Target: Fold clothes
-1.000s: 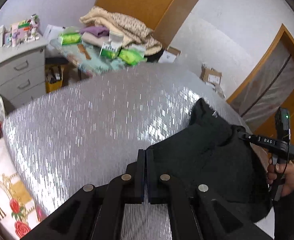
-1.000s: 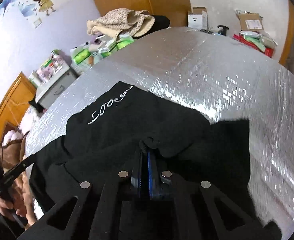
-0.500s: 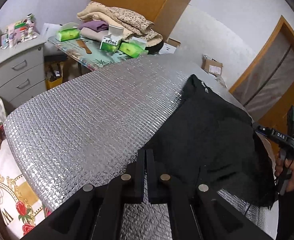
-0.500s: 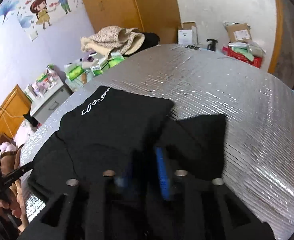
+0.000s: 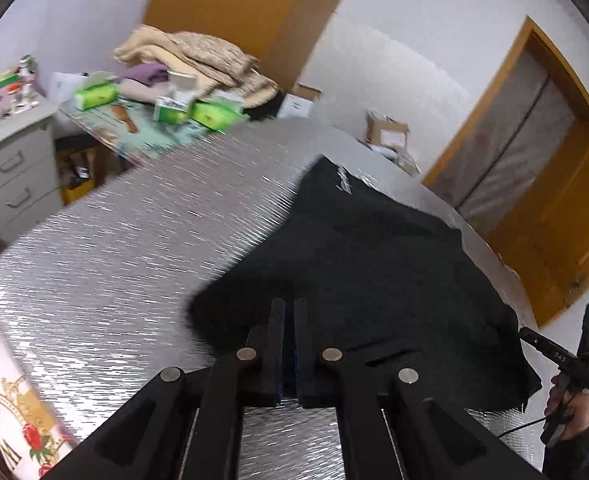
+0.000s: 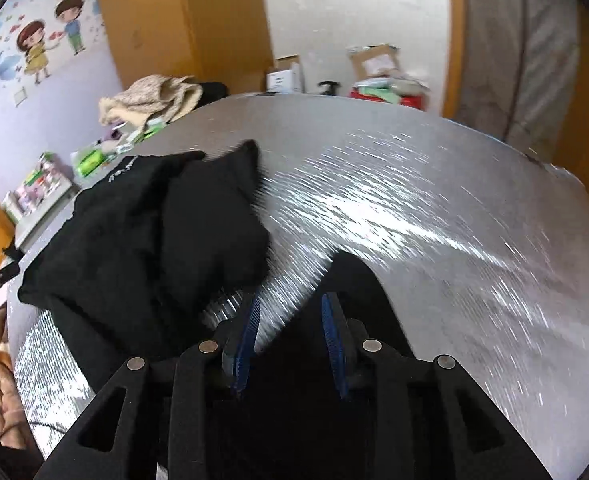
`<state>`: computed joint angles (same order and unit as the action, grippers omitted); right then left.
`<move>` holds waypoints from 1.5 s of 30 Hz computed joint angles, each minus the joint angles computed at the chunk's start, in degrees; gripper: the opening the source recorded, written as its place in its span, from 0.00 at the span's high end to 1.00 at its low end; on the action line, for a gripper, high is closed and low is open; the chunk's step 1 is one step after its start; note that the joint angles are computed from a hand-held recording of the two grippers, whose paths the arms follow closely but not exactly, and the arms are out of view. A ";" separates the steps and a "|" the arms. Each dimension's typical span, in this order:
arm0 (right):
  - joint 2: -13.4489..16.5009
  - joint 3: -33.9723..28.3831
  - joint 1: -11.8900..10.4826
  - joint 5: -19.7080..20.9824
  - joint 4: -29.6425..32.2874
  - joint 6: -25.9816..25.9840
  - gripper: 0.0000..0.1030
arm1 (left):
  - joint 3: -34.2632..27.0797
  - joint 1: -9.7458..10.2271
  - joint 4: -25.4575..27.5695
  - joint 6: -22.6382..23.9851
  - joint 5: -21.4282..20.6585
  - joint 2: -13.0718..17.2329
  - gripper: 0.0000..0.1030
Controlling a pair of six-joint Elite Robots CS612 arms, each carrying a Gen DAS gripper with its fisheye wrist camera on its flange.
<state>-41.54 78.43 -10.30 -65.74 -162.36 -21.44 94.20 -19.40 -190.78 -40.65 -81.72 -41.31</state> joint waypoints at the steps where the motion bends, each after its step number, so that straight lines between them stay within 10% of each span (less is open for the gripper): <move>1: -0.23 0.72 -0.46 -0.55 -1.10 1.19 0.67 | -0.61 -0.06 0.65 0.20 -0.13 0.27 0.98; 7: -0.74 2.73 -2.92 -4.51 -3.05 7.00 0.66 | -1.87 -0.27 2.74 1.03 -1.67 0.77 0.98; 24: -2.40 9.26 -7.81 7.79 -4.79 20.05 0.53 | -3.03 -1.78 3.34 4.26 -4.81 1.04 0.98; 30: -2.53 9.14 -7.74 10.08 -3.65 19.22 0.86 | -2.56 -2.13 3.00 4.56 -5.26 0.73 0.98; 38: -4.69 12.68 -10.06 10.65 -16.30 24.41 0.89 | -2.83 -2.39 2.83 5.80 -5.57 0.63 0.98; 45: -6.58 13.47 -12.33 2.51 -22.22 29.64 0.89 | -4.94 -2.86 3.42 7.78 -8.25 1.84 0.98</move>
<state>-48.12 91.90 -22.64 -63.23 -184.57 8.20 89.26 -22.26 -187.36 -32.87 -89.97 -39.47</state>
